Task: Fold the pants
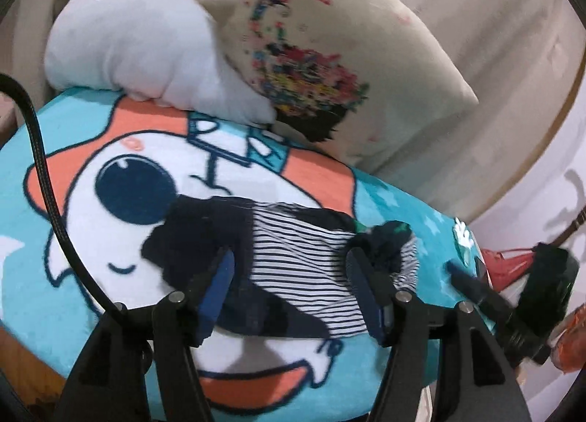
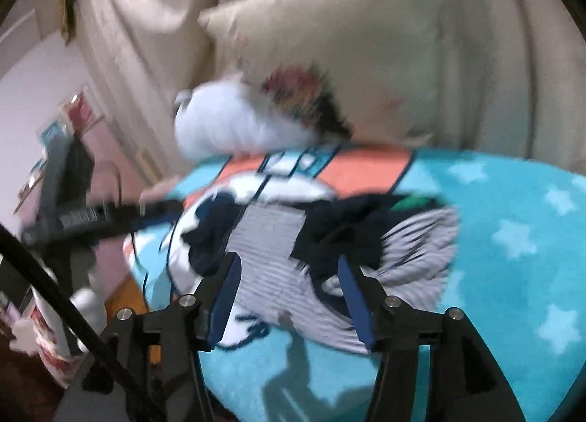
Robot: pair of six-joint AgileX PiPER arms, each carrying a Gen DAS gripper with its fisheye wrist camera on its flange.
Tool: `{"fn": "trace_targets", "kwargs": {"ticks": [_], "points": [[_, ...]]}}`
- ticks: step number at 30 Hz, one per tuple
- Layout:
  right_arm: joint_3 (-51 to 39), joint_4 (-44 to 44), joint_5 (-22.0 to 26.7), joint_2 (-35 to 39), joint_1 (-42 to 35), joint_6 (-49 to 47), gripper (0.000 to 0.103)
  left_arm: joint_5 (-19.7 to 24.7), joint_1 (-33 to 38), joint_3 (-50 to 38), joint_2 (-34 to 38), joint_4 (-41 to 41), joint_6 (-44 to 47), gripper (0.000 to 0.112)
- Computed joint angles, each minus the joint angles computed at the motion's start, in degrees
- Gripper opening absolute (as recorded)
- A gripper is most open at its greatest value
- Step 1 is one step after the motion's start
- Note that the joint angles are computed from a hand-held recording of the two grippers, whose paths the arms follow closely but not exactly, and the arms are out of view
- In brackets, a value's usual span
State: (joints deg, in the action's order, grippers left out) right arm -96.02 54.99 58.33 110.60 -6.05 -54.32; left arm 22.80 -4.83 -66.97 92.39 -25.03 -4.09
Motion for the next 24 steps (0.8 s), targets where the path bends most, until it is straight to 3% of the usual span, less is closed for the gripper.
{"fn": "trace_targets", "kwargs": {"ticks": [2,3,5,11,14,18,22,24], "points": [[0.45,-5.25,-6.67,-1.42,1.2,4.01,0.055,-0.47,0.8,0.65,0.71,-2.44,2.14,0.062],[-1.47,-9.71,-8.64,-0.43,2.49,8.16,0.04,-0.62,0.84,0.9,0.86,-1.95,1.6,0.062],[-5.57,-14.5,-8.89,2.99,4.71,13.97,0.029,-0.95,0.78,1.69,0.62,1.08,-0.76,0.062],[-17.13,-21.54,-6.03,13.93,10.5,22.7,0.028,-2.45,0.29,3.77,-0.02,18.62,-16.73,0.063],[-22.87,-24.39,-2.35,19.09,12.42,27.21,0.028,-2.75,2.45,4.76,0.27,16.62,-15.5,0.064],[-22.79,-26.6,-4.56,19.76,14.18,28.51,0.033,-3.32,5.57,6.1,0.94,13.13,-13.62,0.064],[-14.97,-22.82,-8.79,13.62,13.24,24.91,0.033,-4.84,9.83,8.23,0.86,0.52,-4.3,0.064],[-11.08,-18.9,-10.14,10.2,12.47,22.21,0.039,-5.22,12.26,8.95,0.8,-5.36,-0.36,0.064]]}}
